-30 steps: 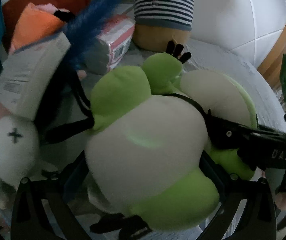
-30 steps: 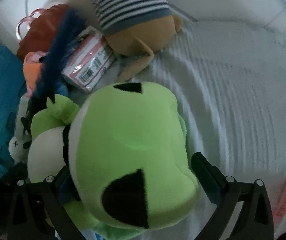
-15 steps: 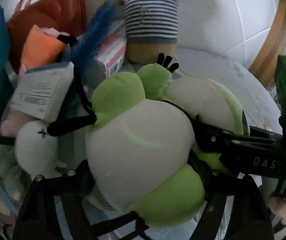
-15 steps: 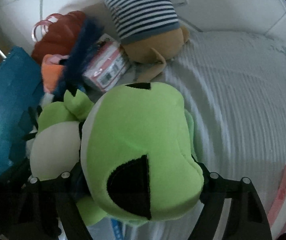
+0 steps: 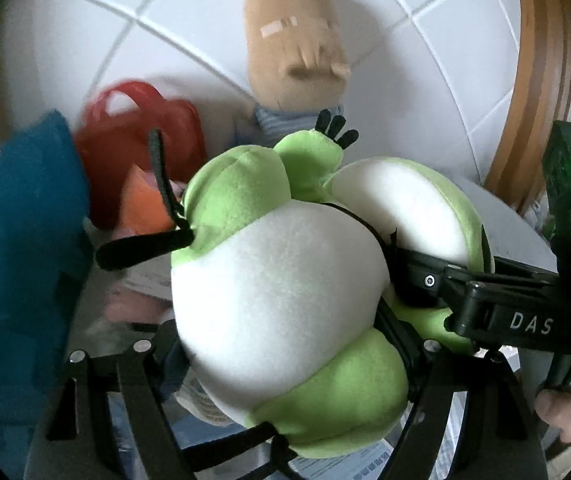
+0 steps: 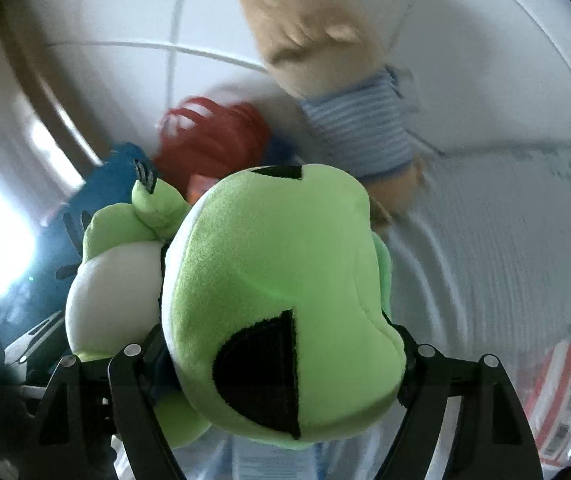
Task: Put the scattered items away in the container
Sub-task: 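Lift the frog plush with both tools and carry it over the crate, then open both tools to drop the frog plush into the crate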
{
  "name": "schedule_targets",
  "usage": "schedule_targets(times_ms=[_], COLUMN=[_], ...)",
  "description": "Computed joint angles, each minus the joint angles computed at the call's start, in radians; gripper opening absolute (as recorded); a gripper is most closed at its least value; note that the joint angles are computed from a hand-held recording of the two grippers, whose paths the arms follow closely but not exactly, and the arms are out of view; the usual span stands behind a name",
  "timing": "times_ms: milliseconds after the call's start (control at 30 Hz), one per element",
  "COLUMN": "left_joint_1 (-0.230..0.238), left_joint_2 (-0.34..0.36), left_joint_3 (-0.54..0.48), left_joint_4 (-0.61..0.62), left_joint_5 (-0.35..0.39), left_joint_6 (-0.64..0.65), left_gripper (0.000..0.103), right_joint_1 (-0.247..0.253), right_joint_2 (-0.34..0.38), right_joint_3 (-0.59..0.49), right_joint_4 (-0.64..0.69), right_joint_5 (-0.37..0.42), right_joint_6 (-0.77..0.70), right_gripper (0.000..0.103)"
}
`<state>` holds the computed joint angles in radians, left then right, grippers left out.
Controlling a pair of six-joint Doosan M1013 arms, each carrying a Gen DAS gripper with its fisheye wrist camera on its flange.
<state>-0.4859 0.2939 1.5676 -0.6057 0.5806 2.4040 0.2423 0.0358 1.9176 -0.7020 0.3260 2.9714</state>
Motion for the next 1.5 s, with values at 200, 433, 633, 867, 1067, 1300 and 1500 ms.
schedule_targets(times_ms=[200,433,633,867,1067,1300,1500], left_joint_1=[0.045,0.137,0.266,0.413,0.488,0.518,0.518], left_joint_2=[-0.074,-0.134,-0.122,-0.006,0.136,0.276,0.271], left_joint_3=[0.031,0.024,-0.056,-0.266,-0.445,-0.607,-0.582], left_joint_4=[-0.034,-0.054,-0.137,-0.059,0.033,0.155,0.181], left_joint_5=[-0.072,-0.137,-0.145,-0.036,0.111,0.319,0.281], left_joint_6=[0.015,0.024,0.098,-0.011,-0.164,-0.332,-0.337], left_gripper=[0.079,0.079,0.079,0.080,0.080,0.094,0.099], right_joint_1=[0.060,0.142,0.223,0.278,0.291,0.293,0.313], right_joint_2=[-0.002,0.058,0.182,0.401,0.612,0.795,0.835], right_joint_3=[-0.069,-0.222,-0.441,-0.790,-1.115,-1.396,-1.475], right_joint_4=[-0.067,-0.067,-0.112,0.123,0.377,0.508,0.441], right_joint_5=[0.002,-0.001,0.018,0.092,0.288,0.580,0.683], right_joint_6=[-0.023,-0.152,-0.219,-0.505,-0.750,-0.859,-0.874], right_gripper=[0.080,0.080,0.080,0.080,0.080,0.086,0.097])
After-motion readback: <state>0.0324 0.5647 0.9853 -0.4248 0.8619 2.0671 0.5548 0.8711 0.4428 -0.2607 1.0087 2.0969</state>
